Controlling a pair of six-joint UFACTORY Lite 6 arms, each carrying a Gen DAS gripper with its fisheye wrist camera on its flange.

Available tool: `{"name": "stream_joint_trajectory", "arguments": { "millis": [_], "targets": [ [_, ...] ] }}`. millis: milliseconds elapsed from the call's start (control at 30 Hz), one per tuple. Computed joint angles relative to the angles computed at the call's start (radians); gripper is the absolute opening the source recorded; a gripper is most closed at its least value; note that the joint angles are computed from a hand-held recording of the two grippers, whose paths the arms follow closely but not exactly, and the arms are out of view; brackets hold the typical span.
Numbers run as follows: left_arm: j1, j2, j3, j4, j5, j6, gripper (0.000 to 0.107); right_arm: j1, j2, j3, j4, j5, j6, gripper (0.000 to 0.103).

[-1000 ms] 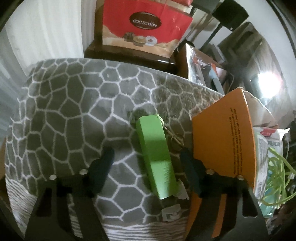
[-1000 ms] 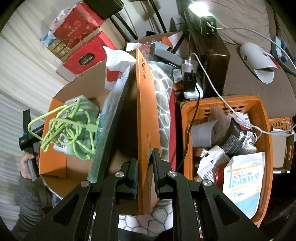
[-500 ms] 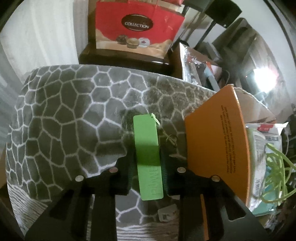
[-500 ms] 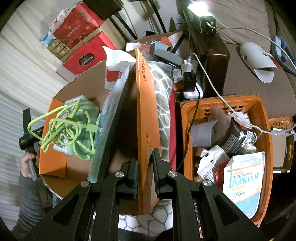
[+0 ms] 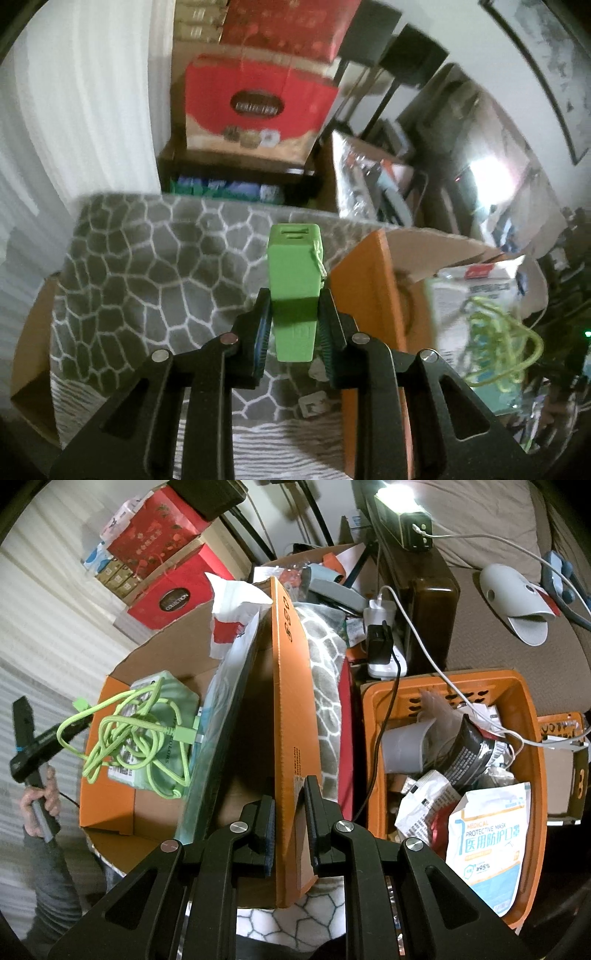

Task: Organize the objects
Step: 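Close the left gripper on the power bank and lift it, then carry the power bank with the left gripper into the orange box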

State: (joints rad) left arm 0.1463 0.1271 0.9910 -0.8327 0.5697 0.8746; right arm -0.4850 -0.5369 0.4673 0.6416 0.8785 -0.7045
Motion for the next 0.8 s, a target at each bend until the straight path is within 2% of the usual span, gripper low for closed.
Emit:
{"name": "stream_joint_trajectory", "arguments": {
  "millis": [100,200,400,600,800],
  "targets": [
    [0.01,-0.075,-0.004,-0.002,0.028,0.002,0.023,0.001,-0.002,-0.001,-0.003,-0.001,0.003,0.013],
    [0.028,-0.141,0.007,-0.034,0.106,0.025,0.023,0.001,0.0,0.002,-0.003,0.0,0.003,0.013],
    [-0.031,-0.242,0.027,-0.01,0.191,-0.02,0.023,0.001,-0.001,0.002,-0.003,0.002,0.005,0.013],
    [-0.187,-0.266,0.019,0.081,0.137,-0.136,0.023,0.001,-0.002,0.001,-0.002,0.002,0.005,0.013],
    [-0.36,-0.186,0.045,0.206,0.08,-0.286,0.023,0.002,-0.003,0.003,-0.003,0.003,0.008,0.013]
  ]
}}
